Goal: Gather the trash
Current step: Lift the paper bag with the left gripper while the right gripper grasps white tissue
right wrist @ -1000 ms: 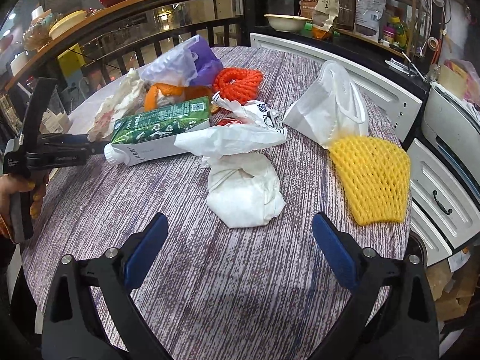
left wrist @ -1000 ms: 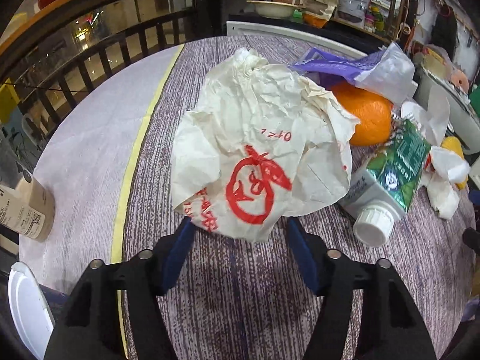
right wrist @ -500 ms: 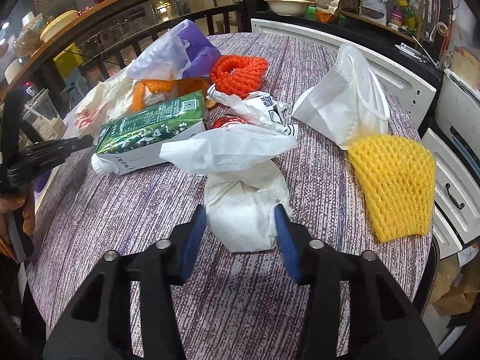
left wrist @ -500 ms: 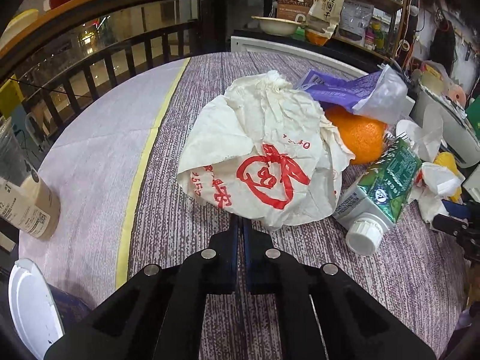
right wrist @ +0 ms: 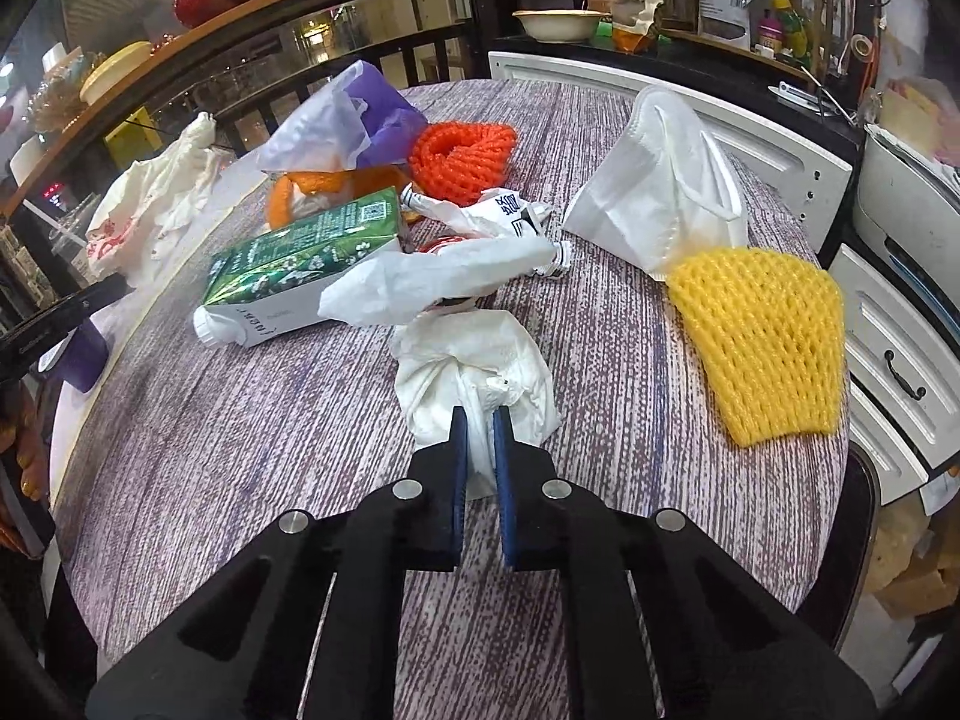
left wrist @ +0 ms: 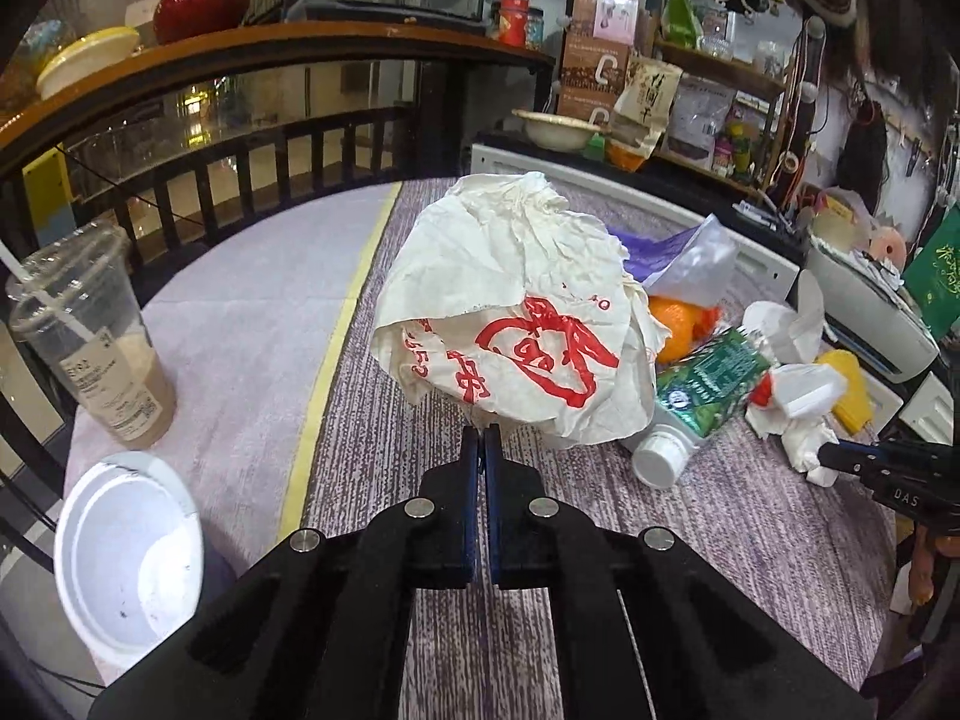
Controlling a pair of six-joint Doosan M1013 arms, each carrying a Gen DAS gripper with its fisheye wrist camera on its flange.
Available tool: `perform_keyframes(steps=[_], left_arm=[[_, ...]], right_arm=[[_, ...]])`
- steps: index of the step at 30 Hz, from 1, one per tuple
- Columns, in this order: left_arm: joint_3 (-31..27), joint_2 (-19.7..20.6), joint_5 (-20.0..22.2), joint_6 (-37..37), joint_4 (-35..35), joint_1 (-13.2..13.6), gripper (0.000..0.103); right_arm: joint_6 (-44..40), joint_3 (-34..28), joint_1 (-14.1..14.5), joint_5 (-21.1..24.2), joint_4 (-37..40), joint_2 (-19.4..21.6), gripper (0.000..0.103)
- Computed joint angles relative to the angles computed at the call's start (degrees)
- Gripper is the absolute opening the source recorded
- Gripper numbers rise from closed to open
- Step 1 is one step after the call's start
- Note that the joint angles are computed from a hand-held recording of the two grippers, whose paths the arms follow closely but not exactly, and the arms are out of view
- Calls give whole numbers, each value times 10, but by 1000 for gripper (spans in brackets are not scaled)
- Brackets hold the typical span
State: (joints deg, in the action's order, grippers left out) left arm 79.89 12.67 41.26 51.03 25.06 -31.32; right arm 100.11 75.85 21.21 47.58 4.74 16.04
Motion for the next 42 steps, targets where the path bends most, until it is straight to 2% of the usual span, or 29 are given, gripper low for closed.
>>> perform_keyframes(steps=[8,14,20,25,31,37,39,40,41,42], left_arm=[[35,-34,-44,-50,46,-21,3],[43,-43,-72,-33,38,-39,3],[32,-36,-102,43,-17,-61,3],[8,-18,-118,137,-92,-81,3],[-34,17,-108,259,-210,-103,3],[-57,43,-87,318,-264,-123,3],[-67,53,-73,331,-274,-128,3],[-70,56,-68,335,-278,-131,3],[-72,59,-64,340,-281,-133,3],[-75,62,-61,343,-282,-136,3]], right_arm=[[7,58,-2,-35,13,-46,9],[40,108,-4,-74,-6,-87,9],[148,162,-17,-116,-101,-138,9],[259,196,-46,-104,-177,-169,9],[312,226,-85,-75,-184,-170,9],[319,251,-116,-62,-140,-145,11],[322,257,-125,-61,-118,-134,19],[331,262,-125,-62,-118,-133,30],[339,266,-128,-64,-115,-130,47],[352,270,-129,-68,-118,-129,57]])
